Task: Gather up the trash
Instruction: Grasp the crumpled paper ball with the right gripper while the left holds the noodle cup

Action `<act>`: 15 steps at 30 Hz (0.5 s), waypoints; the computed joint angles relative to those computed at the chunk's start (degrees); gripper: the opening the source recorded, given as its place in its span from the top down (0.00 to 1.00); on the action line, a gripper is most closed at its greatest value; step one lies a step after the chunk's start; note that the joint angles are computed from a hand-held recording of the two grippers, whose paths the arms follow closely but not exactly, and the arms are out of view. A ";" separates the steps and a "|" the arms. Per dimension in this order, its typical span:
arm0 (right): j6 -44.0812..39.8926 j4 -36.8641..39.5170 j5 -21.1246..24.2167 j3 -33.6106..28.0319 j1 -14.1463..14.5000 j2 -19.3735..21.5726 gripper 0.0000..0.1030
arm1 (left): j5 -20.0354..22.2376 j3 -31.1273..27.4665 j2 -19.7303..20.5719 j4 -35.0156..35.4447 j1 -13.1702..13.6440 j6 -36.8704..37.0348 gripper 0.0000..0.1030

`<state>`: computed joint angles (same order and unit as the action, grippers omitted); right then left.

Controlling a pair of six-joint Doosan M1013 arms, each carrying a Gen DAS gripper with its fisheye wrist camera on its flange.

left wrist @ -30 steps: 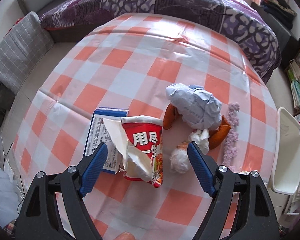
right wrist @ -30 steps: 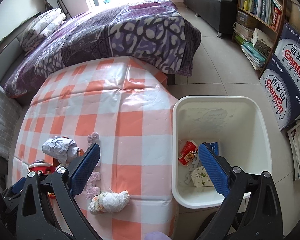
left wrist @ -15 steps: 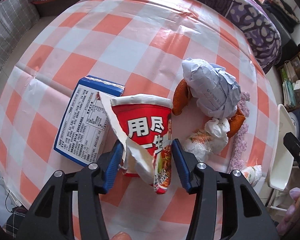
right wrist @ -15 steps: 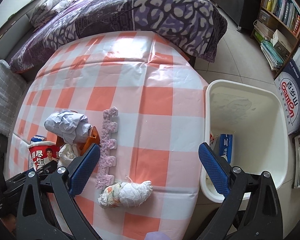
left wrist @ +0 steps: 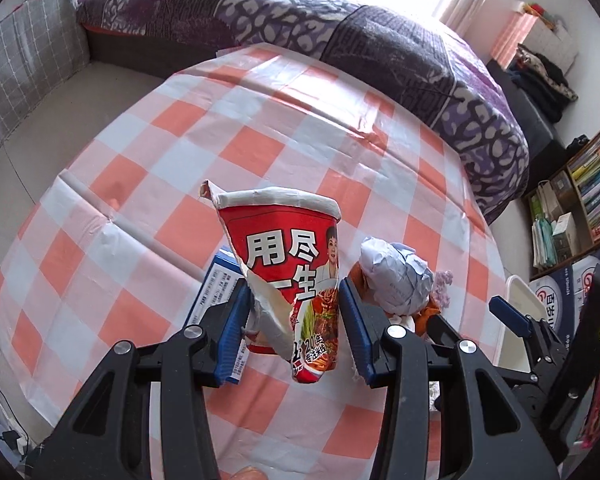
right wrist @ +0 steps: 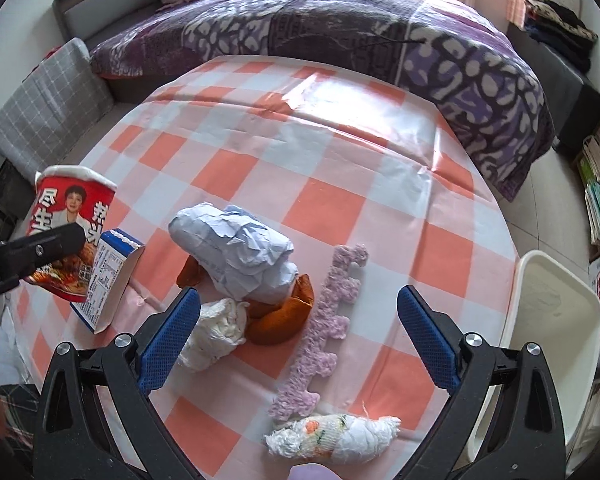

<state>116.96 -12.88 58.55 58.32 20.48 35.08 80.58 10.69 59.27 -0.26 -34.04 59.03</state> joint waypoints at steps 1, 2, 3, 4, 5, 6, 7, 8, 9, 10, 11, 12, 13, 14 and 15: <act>-0.96 -0.61 -0.09 -0.57 0.28 0.44 0.08 | -0.39 0.43 -0.26 0.03 0.17 -0.18 0.56; -2.01 -0.87 -0.05 -1.20 0.49 0.93 0.08 | -0.79 0.95 -0.56 0.04 0.31 -0.36 0.56; -3.03 -0.74 0.11 -1.95 0.61 1.45 0.08 | -0.92 1.06 -0.64 -0.02 0.43 -0.44 0.56; -3.74 -0.37 0.28 -2.58 0.65 1.88 0.08 | -1.10 1.30 -0.78 -0.06 0.52 -0.45 0.56; -4.32 0.21 0.41 -3.14 0.63 2.24 0.08 | -1.41 1.74 -1.02 0.00 0.58 -0.41 0.56; -5.01 1.08 0.37 -3.63 0.55 2.57 0.08 | -1.74 2.24 -1.29 0.12 0.62 -0.29 0.56; -5.64 1.85 0.34 -4.00 0.48 2.84 0.08 | -2.37 3.39 -1.90 0.15 0.68 -0.11 0.56; -6.31 2.62 0.44 -4.44 0.42 3.16 0.08 | -2.86 4.22 -2.32 0.09 0.74 -0.04 0.56; -7.16 3.51 0.53 -4.84 0.34 3.48 0.08 | -3.44 5.24 -2.82 -0.04 0.83 -0.04 0.56; -7.90 4.36 0.70 -5.17 0.28 3.75 0.08 | -3.47 5.29 -2.83 -0.21 0.92 -0.09 0.56; -8.65 5.35 0.92 -5.51 0.19 4.05 0.08 | -3.73 5.78 -3.05 -0.35 1.02 -0.13 0.56; -9.43 6.53 1.13 -5.86 0.07 4.36 0.08 | -3.87 6.03 -3.16 -0.39 1.10 -0.28 0.56; -9.82 7.29 1.04 -5.98 0.00 4.53 0.09 | -3.99 6.27 -3.26 -0.46 1.18 -0.41 0.56; -10.19 8.21 0.73 -5.94 -0.11 4.60 0.15 | -4.22 6.71 -3.46 -0.55 1.25 -0.50 0.56; -10.62 9.52 0.64 -5.97 -0.30 4.70 0.31 | -4.28 6.79 -3.49 -0.59 1.31 -0.59 0.56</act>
<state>106.34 -3.36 59.20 52.35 20.18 39.78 76.29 17.49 55.78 -0.84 -32.73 58.43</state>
